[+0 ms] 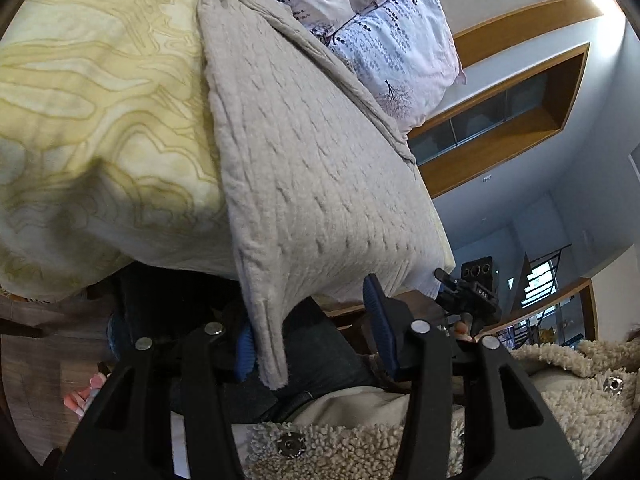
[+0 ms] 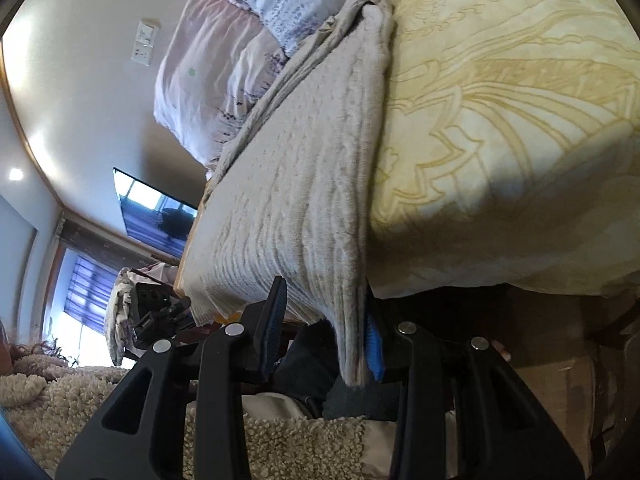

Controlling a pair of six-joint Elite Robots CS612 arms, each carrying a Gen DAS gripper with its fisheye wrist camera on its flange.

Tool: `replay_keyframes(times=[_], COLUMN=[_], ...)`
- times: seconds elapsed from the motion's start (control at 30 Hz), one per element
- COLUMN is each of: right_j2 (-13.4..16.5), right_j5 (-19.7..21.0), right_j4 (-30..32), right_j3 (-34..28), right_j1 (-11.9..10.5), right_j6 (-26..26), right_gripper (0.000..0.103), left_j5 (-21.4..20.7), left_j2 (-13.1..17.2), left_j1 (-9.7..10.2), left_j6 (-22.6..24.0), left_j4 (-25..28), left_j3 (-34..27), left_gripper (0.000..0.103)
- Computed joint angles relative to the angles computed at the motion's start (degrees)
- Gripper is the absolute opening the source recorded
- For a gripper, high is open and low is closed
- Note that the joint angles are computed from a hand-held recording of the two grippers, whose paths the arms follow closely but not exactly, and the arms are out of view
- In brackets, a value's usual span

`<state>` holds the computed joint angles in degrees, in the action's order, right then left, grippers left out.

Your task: Fold small clothes

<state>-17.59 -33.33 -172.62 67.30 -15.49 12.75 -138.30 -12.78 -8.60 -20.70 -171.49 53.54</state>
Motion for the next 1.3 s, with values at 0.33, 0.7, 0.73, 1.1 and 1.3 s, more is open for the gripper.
replay_keyframes(times=[0.33,0.7,0.73,1.1,1.3], right_j2=[0.49,1.04,1.1,0.33,0.69], right_j5=[2.33,3.05,3.61,6.74,3.63], right_j4=[1.5,2.5,2.68,-3.8,-16.01], right_j3=[-0.71,-1.61,-1.7,-1.08,-2.41], right_j1=[0.09,0.04,0.01,-0.46,-0.2], right_j6=[-3.02,-2.63,-3.16,-4.25,2.86], right_gripper=[0.016,0.017,0.016,0.008,0.008], left_j5=[0.3,0.13,0.23,-1.47,-2.06], left_j2=[-0.13,0.0,-0.05,-1.33,-0.9], left_j1=[-0.06,-0.25,-0.27,0.13,0.88], left_j6=[1.43,1.48,1.69,6.37,2.16], left_j4=[1.58,2.21,2.08,1.02,-6.98], left_j3=[0.27,-0.12,-0.03,1.41,-0.01], left_gripper=[0.03,0.03,0.029,0.007,0.007])
